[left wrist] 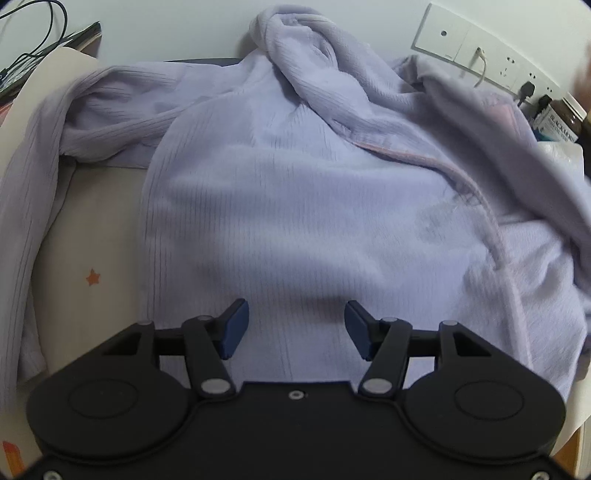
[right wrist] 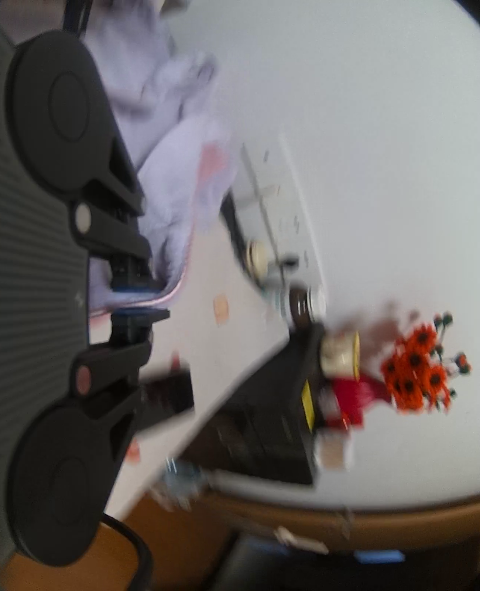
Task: Fold clothes
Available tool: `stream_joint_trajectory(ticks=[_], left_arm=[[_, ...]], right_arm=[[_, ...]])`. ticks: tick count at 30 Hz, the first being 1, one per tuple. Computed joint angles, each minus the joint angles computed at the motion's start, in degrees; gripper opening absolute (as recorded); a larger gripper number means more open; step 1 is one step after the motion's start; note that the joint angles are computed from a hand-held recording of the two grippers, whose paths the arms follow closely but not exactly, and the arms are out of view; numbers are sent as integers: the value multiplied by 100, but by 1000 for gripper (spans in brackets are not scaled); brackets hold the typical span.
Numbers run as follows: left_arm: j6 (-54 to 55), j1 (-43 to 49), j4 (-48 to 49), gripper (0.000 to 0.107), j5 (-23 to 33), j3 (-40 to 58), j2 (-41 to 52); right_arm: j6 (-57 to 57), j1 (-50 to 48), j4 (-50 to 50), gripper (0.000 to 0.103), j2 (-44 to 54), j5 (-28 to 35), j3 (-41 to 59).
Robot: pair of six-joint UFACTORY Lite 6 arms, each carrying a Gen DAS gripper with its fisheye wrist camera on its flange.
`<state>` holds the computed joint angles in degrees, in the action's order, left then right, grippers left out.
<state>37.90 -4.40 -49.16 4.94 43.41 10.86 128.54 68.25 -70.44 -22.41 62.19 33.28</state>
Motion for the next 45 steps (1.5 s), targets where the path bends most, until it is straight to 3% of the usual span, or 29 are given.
stream_joint_trajectory(ticks=[3, 8, 11, 14, 17, 20, 22, 23, 24, 25, 27, 29, 30, 31, 35, 39, 42, 45], left_arm=[[-208, 102, 6, 63, 291, 97, -217], [-244, 360, -312, 68, 1176, 529, -435], [-140, 386, -699, 70, 1740, 818, -422], [-16, 356, -1211, 71, 2299, 1128, -277], [-185, -2, -1222, 72, 2455, 1553, 119], [-288, -462, -1232, 72, 2405, 1849, 531], [-483, -665, -1203, 64, 2455, 2121, 884], [-545, -759, -1221, 45, 2469, 2229, 1030], [-538, -822, -1268, 12, 2486, 2289, 1119], [-648, -892, -1210, 8, 2470, 2342, 1174], [-491, -1003, -1396, 8, 2306, 2283, 1102], [-158, -1074, -1615, 7, 2041, 2193, 925], [-49, -1072, -1712, 7, 1971, 2181, 833], [84, -1045, -1859, 7, 1932, 2184, 740], [937, -784, -2694, 7, 1672, 2047, 168], [1411, -418, -3290, 7, 1386, 1595, -442], [1345, -209, -3215, 7, 1012, 1159, -723], [702, -31, -2567, 7, 665, 809, -749]], right_arm=[[43, 14, -662, 8, 556, -817, 475], [174, 58, -2002, 8, 2093, -2680, 1808], [407, 316, -2485, 8, 2609, -2788, 2326], [684, 363, -2559, 8, 2514, -2705, 2267], [606, 389, -2462, 8, 2489, -2797, 2205], [490, 417, -2531, 8, 2601, -2922, 2167], [596, 414, -2668, 8, 2599, -2995, 2086], [681, 402, -2751, 8, 2565, -3022, 2020], [768, 389, -2836, 8, 2530, -3049, 1954], [814, 395, -2883, 8, 2582, -3059, 1959], [859, 361, -2956, 9, 2696, -3102, 1955], [820, 324, -2919, 22, 2780, -3169, 1924], [649, 316, -2702, 45, 2773, -3147, 1889], [627, 323, -2602, 58, 2649, -3024, 1733], [734, 119, -2336, 59, 1950, -2698, 928], [652, -845, -1783, 59, 1386, -2555, 171], [358, -1630, -1742, 59, 1874, -2497, 236], [460, -2436, -2364, 59, 3030, -2963, 871]])
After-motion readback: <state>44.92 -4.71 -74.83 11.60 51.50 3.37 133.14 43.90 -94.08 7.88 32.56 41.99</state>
